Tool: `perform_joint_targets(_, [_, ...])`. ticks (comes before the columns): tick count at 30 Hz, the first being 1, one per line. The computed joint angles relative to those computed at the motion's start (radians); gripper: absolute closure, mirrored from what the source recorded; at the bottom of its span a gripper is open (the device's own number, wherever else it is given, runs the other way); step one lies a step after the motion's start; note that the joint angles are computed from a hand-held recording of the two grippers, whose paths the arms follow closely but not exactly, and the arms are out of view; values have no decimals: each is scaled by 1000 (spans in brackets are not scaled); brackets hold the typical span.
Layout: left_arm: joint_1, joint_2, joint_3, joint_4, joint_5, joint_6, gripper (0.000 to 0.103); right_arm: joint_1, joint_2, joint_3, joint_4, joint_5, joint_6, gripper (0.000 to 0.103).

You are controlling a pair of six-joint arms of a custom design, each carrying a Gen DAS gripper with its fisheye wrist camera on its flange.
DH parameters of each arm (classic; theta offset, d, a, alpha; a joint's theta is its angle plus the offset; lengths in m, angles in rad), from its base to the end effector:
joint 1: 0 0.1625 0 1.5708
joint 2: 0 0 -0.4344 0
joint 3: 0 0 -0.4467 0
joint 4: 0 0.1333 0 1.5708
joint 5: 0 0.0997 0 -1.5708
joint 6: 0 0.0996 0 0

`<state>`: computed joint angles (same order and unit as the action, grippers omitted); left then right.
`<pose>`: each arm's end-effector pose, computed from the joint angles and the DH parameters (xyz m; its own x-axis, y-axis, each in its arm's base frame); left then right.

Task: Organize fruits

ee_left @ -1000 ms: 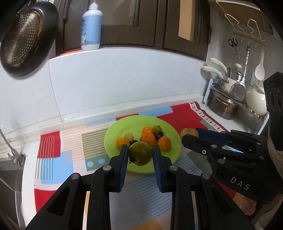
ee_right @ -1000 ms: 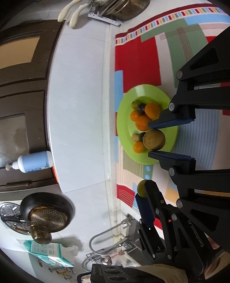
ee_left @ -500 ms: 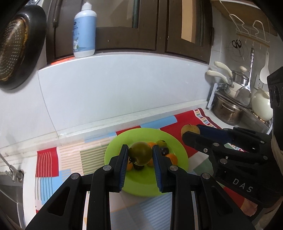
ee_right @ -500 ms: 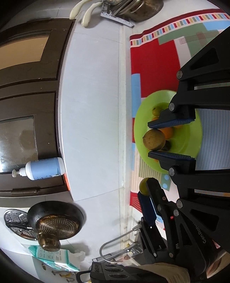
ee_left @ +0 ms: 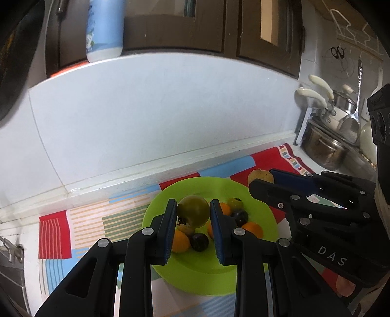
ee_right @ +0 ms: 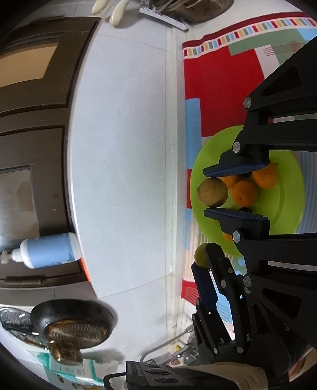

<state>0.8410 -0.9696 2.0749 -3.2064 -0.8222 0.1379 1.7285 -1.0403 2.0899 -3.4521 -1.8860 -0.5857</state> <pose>-0.2296 -0.5582 0.1090 -0.6891 0.3181 -0.6511 0.6763 0.6050 -0.4203 0.1921 -0.5561 0.1597 -0.7539 -0.3036 0.5826 -0.6271 0.5969 -0.5005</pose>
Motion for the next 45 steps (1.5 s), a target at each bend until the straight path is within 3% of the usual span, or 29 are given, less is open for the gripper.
perform_joint_targets(23, [110, 129, -157, 98, -70, 40, 75, -70, 123, -134, 93, -28, -13, 76])
perform_joint_targets(26, [111, 131, -158, 91, -73, 45, 69, -72, 124, -134, 91, -28, -10, 76])
perform_joint_targets(36, [67, 81, -94, 52, -15, 13, 66, -63, 85, -87, 41, -29, -3, 75])
perform_joint_targets(45, [-21, -10, 17, 12, 55, -55, 62, -28, -17, 30, -34, -12, 7, 75])
